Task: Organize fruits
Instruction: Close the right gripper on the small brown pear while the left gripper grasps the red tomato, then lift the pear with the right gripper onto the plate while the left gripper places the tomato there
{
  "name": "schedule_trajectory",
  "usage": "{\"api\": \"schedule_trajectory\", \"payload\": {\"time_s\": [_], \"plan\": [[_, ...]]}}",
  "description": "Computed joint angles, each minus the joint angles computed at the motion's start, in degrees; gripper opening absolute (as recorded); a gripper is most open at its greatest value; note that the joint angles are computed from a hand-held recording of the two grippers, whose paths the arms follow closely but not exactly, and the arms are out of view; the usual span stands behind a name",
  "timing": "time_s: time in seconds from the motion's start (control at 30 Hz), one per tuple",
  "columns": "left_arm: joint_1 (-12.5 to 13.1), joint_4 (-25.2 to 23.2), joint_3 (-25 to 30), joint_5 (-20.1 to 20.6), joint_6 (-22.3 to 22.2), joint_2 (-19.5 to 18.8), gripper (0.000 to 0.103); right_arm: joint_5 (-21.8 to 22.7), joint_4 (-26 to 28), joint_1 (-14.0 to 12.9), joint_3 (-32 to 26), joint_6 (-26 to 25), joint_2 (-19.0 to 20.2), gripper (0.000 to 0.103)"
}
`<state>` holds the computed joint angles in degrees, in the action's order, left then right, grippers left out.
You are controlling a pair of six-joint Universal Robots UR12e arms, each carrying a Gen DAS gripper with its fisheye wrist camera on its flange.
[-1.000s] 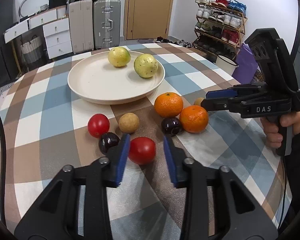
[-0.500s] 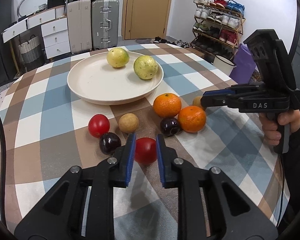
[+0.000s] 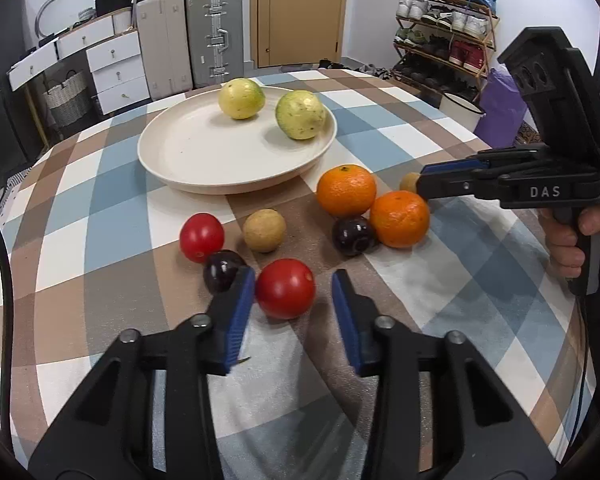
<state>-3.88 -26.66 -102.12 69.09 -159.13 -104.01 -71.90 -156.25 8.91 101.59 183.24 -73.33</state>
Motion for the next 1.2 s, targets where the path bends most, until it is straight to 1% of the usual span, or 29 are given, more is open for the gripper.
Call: {"api": "schedule_trajectory", "payload": {"time_s": [0.07,0.13,0.27,0.4,0.47,0.5,0.53,0.57,0.77,0.93,1.03,1.13,1.2], "plan": [[0.4,-0.4,0.1,-1.1,-0.3,-0.1,0.028,0.1,0.1,0.0,0.0,0.1,0.0,0.028],[0.5,0.0,0.0,-1.3,-0.3,-0.1,0.028,0.0,0.5,0.1,-0.1,-0.1,0.1,0.031],[0.8,0.6,-0.2,-3.2,-0.4,0.1,0.028,0.0,0.8,0.2,-0.2,-0.5,0.2,0.035],[1.1,1.0,-0.2,-4.1,-1.3,0.2,0.028,-1.1,1.9,0.4,-0.6,-0.5,0.5,0.035],[1.2,1.3,-0.3,-4.4,-1.6,0.3,0.028,-1.5,1.5,0.5,-0.6,-0.6,0.6,0.034],[1.3,1.5,-0.3,-4.6,-1.8,0.3,0.028,-1.5,1.4,0.5,-0.6,-0.6,0.6,0.033],[1.3,1.7,-0.3,-4.6,-2.0,0.3,0.028,-1.5,1.3,0.5,-0.5,-0.8,0.6,0.029],[1.4,2.1,-0.4,-4.6,-2.3,0.3,0.028,-1.5,1.1,0.6,-0.5,-1.1,0.6,0.029],[2.0,5.1,-0.8,-5.2,-5.0,0.3,0.028,-1.7,-1.2,0.7,0.1,-1.5,0.2,0.029],[2.5,9.9,-1.5,-5.4,-8.2,0.4,0.028,-1.2,-4.6,0.5,0.8,-0.4,-0.1,0.029],[2.8,12.3,-1.7,-5.2,-10.1,0.4,0.028,-0.6,-6.4,0.5,1.0,0.2,-0.2,0.029],[2.7,14.0,-1.5,-4.1,-11.5,0.3,0.028,0.5,-8.3,0.4,1.1,1.2,-0.2,0.029],[2.6,14.5,-1.4,-4.0,-11.9,0.2,0.028,0.0,-9.6,0.5,1.0,1.9,-0.2,0.029]]}}
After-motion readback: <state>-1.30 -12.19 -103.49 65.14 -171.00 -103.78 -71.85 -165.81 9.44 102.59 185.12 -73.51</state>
